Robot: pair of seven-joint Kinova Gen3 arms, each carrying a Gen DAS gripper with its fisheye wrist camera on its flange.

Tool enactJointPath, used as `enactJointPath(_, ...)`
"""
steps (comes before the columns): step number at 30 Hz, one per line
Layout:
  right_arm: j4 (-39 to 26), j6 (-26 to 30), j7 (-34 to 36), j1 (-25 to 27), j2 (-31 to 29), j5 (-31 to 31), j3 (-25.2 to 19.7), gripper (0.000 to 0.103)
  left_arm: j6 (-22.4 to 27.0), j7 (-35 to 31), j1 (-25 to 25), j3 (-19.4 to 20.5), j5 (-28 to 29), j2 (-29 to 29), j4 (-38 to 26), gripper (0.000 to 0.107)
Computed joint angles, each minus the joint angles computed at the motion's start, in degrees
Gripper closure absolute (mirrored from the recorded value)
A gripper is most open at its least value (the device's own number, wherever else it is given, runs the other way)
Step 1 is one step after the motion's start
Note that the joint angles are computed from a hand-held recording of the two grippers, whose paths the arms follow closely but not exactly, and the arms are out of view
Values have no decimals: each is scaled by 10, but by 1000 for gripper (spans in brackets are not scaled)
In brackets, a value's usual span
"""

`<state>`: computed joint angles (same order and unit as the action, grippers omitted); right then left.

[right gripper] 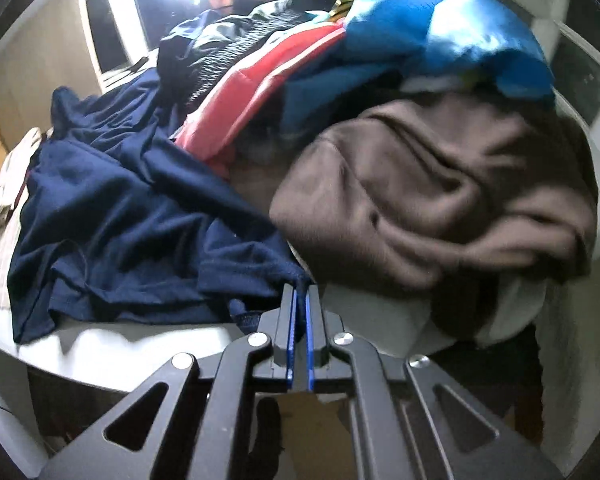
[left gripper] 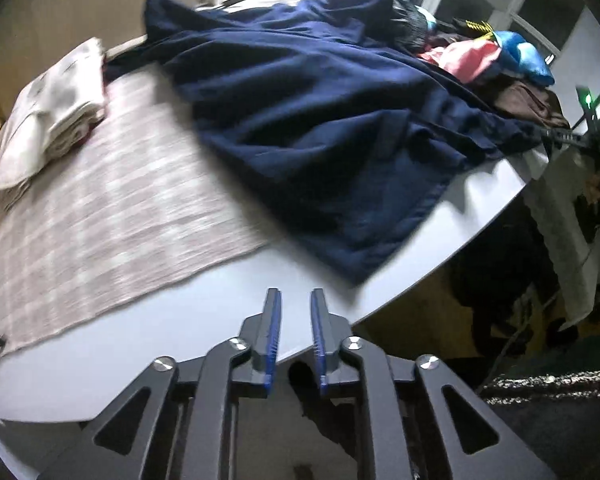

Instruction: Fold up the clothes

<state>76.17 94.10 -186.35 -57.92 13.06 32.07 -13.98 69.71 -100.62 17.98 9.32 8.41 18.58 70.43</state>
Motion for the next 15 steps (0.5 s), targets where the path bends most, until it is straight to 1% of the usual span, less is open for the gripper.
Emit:
enactJointPath(2,7,-10,20,8,-10,-3,-1,99,-17,22,26,3,-15,9,-3,88)
enactJointPath(4,25,-36,29,20,-24,-12,-3,99,-27,39,49,4,-34,23,-16,87)
enactJointPath(5,38,-53,30,28,-32,-19,-5,99,-25,43,57,4,-41,32,-27,87)
enactJointPath(9,73,-92,37,49,-51,-35,-15,99,-7,48,87,4,-67,69,-77,86)
enactJointPath(11,90,-111,36,58,-59,-42,-19,99,15,43,93,2,-76,81,-99,86)
enactJointPath(13,102,-128,34,67,-65,-47,-23,99,41,45,113,-4,-96,109,-135,86)
enactJointPath(15,112,-142,34,74,-69,-50,-26,99,41,37,128,-10,-116,114,-141,85)
